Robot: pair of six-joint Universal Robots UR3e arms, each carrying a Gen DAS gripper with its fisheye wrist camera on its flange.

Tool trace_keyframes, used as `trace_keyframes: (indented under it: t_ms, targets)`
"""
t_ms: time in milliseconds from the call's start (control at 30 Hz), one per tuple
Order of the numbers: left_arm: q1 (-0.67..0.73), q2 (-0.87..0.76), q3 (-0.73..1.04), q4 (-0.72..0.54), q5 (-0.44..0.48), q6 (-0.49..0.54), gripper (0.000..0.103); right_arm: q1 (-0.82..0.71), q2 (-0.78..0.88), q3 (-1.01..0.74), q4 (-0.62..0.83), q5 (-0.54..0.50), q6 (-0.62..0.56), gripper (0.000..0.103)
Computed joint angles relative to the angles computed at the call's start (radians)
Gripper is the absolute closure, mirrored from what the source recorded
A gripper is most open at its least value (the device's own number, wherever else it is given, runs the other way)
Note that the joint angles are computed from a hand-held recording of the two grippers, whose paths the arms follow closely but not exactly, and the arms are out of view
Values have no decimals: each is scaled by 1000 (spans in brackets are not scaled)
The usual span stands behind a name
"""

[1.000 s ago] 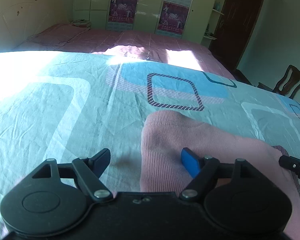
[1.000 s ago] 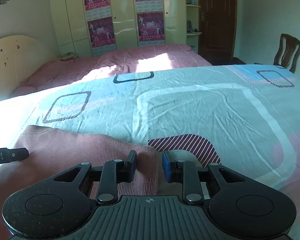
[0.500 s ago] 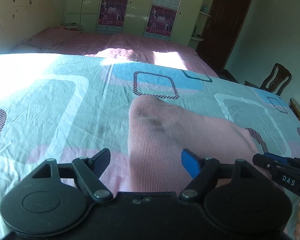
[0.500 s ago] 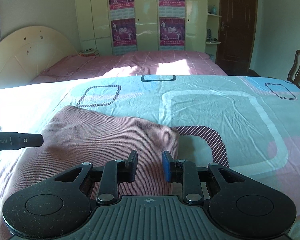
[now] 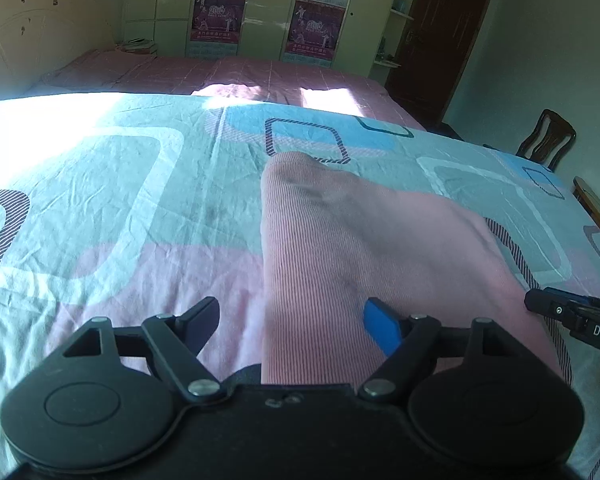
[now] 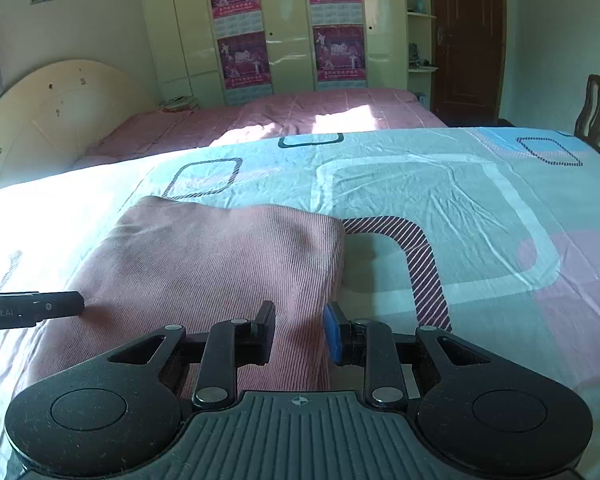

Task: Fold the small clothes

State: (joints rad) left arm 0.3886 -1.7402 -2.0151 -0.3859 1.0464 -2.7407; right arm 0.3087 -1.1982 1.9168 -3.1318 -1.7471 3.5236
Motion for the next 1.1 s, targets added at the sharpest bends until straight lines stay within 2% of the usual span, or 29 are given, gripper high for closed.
trace_keyframes:
  t_ms: [167, 233, 300, 433, 567, 667, 867, 1100]
  targets:
    - [42, 70, -129, 13, -9, 47, 24, 45, -74, 129, -22, -25, 44, 76]
    - [52, 68, -141, 15, -13, 35, 22, 48, -74, 156, -6, -29, 57, 76]
    - [51, 77, -137, 0, -7, 30, 22, 23, -91, 208, -35, 11, 86, 76]
    - [51, 132, -141, -55, 2, 56, 24, 47, -145, 224, -31, -15, 88, 76]
    - [70, 172, -164, -140, -27, 89, 24, 55, -170, 266, 2, 7, 115, 76]
    - [54, 161, -190, -123, -5, 104, 21, 29, -175, 310, -16, 51, 136, 76]
    - [43, 167, -176, -134, 8, 87, 21, 6, -238, 310, 22, 74, 107, 76]
    - [5, 145, -82, -160, 11, 31, 18, -76, -245, 256, 64, 159, 59, 76]
